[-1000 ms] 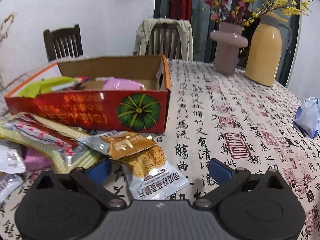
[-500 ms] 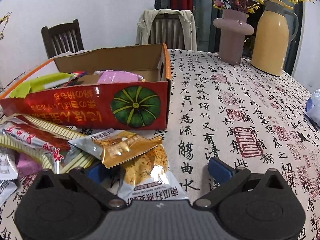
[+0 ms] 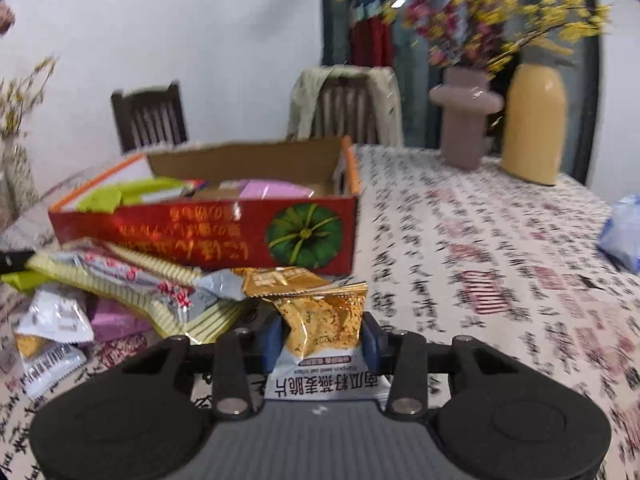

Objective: Organize snacks
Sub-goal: 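Lift the held crisp packet with the right gripper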

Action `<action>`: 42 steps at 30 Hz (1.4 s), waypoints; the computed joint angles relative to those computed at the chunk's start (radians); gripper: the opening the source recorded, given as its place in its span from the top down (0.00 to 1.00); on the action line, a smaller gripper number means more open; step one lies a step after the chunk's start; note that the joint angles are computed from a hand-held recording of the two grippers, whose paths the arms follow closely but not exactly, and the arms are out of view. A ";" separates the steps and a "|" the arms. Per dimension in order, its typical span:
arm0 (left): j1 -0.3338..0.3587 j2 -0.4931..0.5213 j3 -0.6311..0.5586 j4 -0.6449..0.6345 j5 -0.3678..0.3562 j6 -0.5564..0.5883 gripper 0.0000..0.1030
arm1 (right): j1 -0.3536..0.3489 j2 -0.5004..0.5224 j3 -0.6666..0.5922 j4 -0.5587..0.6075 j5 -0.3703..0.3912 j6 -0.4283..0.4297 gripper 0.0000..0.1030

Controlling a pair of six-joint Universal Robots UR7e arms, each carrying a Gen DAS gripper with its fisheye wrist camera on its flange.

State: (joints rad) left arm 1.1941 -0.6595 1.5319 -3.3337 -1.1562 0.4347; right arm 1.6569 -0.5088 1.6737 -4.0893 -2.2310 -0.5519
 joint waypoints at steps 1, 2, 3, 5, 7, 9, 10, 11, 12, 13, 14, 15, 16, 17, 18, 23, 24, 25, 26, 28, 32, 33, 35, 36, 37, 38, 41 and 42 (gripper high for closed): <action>0.000 0.000 0.000 -0.002 0.001 0.000 0.00 | 0.003 0.004 0.013 -0.044 0.006 0.006 0.62; 0.000 0.001 0.000 -0.004 0.001 0.001 0.00 | 0.005 0.005 0.024 -0.075 0.010 0.014 0.62; -0.001 0.001 0.001 -0.005 0.002 0.001 0.00 | 0.006 0.009 0.033 -0.103 0.014 0.022 0.62; -0.001 0.002 0.002 -0.009 0.005 0.003 0.00 | 0.007 0.012 0.049 -0.139 0.020 0.033 0.62; -0.002 0.003 0.001 -0.012 0.010 0.005 0.00 | 0.004 0.010 0.064 -0.149 0.029 0.041 0.62; -0.003 0.004 0.001 -0.015 0.013 0.005 0.00 | 0.000 0.010 0.063 -0.139 0.031 0.054 0.62; -0.003 0.005 0.000 -0.016 0.015 0.005 0.00 | -0.003 0.010 0.064 -0.134 0.034 0.063 0.62; -0.003 0.005 -0.001 -0.016 0.016 0.005 0.00 | -0.006 0.013 0.066 -0.134 0.036 0.067 0.62; -0.003 0.006 -0.001 -0.016 0.018 0.005 0.00 | -0.008 0.014 0.065 -0.132 0.038 0.068 0.62; -0.003 0.006 -0.002 -0.015 0.019 0.006 0.00 | -0.009 0.016 0.065 -0.134 0.042 0.069 0.62; -0.004 0.007 -0.003 -0.015 0.021 0.007 0.00 | -0.011 0.016 0.066 -0.135 0.048 0.072 0.62; -0.004 0.008 -0.003 -0.016 0.022 0.008 0.00 | -0.012 0.015 0.068 -0.132 0.050 0.074 0.62; -0.005 0.008 -0.002 -0.018 0.023 0.008 0.00 | -0.012 0.015 0.068 -0.129 0.051 0.075 0.62; -0.006 0.009 -0.001 -0.021 0.025 0.009 0.00 | -0.012 0.017 0.068 -0.132 0.053 0.072 0.62; -0.006 0.009 -0.001 -0.022 0.027 0.009 0.00 | -0.012 0.018 0.068 -0.132 0.056 0.070 0.62; -0.008 0.013 -0.005 -0.027 0.041 0.012 0.00 | -0.017 0.013 0.078 -0.130 0.074 0.080 0.62; -0.009 0.014 -0.005 -0.028 0.043 0.012 0.00 | -0.018 0.012 0.080 -0.130 0.077 0.082 0.62; -0.009 0.014 -0.005 -0.029 0.044 0.013 0.00 | -0.018 0.012 0.081 -0.131 0.081 0.083 0.62; -0.009 0.015 -0.006 -0.026 0.046 0.014 0.00 | -0.019 0.012 0.083 -0.134 0.084 0.084 0.62; -0.012 0.018 -0.011 -0.021 0.058 0.014 0.00 | -0.020 0.011 0.086 -0.141 0.092 0.087 0.62; -0.019 0.017 -0.027 0.033 0.105 -0.004 0.00 | -0.024 0.009 0.095 -0.152 0.109 0.093 0.62; -0.020 0.013 -0.026 0.044 0.109 -0.008 0.00 | -0.025 0.010 0.096 -0.155 0.113 0.092 0.62; -0.023 0.003 -0.016 0.039 0.116 -0.007 0.00 | -0.026 0.009 0.101 -0.162 0.123 0.090 0.62; -0.025 -0.002 -0.010 0.037 0.118 -0.005 0.00 | -0.027 0.009 0.104 -0.164 0.128 0.090 0.62; -0.027 -0.008 -0.003 0.035 0.120 0.000 0.00 | -0.028 0.008 0.106 -0.165 0.133 0.092 0.62; -0.029 -0.012 0.002 0.033 0.124 0.006 0.00 | -0.028 0.007 0.108 -0.165 0.137 0.093 0.61; -0.033 -0.020 0.010 0.022 0.140 0.030 0.00 | -0.031 0.003 0.115 -0.169 0.150 0.096 0.61; -0.033 -0.020 0.009 0.017 0.149 0.039 0.00 | -0.032 0.003 0.118 -0.171 0.154 0.097 0.61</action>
State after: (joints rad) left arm 1.1609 -0.6791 1.5407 -3.3167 -1.0076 0.4732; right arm 1.6251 -0.5063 1.7915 -4.2599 -2.0770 -0.4553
